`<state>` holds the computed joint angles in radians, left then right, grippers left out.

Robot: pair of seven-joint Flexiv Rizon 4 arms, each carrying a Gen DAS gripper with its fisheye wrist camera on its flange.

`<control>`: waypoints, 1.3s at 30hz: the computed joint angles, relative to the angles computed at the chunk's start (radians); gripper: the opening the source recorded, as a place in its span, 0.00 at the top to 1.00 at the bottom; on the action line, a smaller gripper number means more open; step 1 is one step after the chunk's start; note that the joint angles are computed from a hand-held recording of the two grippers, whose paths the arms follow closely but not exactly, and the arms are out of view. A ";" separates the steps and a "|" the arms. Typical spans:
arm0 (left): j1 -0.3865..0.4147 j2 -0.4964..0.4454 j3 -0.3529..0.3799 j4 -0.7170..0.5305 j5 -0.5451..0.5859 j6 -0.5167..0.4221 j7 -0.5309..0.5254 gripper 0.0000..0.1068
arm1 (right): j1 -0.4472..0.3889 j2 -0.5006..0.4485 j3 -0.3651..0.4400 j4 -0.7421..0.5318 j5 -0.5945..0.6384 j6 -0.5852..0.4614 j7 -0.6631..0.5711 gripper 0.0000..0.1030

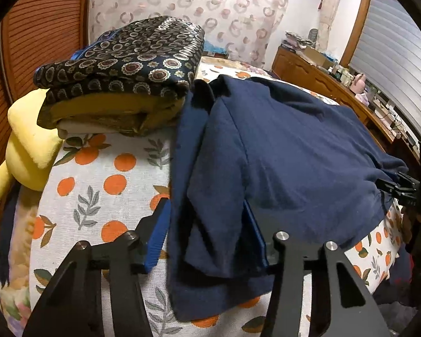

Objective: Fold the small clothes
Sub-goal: 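Grasp the navy shirt edge with the left gripper and lift it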

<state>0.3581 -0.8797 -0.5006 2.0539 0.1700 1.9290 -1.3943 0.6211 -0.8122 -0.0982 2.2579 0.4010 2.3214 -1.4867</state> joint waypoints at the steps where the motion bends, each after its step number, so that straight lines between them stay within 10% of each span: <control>1: 0.005 0.001 -0.005 -0.001 0.003 -0.009 0.003 0.56 | -0.015 -0.003 0.013 0.001 -0.009 0.011 0.008 0.23; 6: 0.037 -0.014 -0.057 0.006 0.022 -0.008 0.018 0.85 | -0.025 -0.020 0.026 -0.004 -0.012 0.031 0.021 0.23; 21: 0.147 -0.128 -0.421 -0.111 0.170 -0.032 0.103 0.88 | -0.024 -0.008 0.030 0.013 0.012 0.056 0.036 0.23; 39: -0.122 -0.155 -0.563 -0.362 -0.032 -0.253 0.439 0.88 | -0.102 0.023 0.117 0.202 0.134 0.419 0.050 0.23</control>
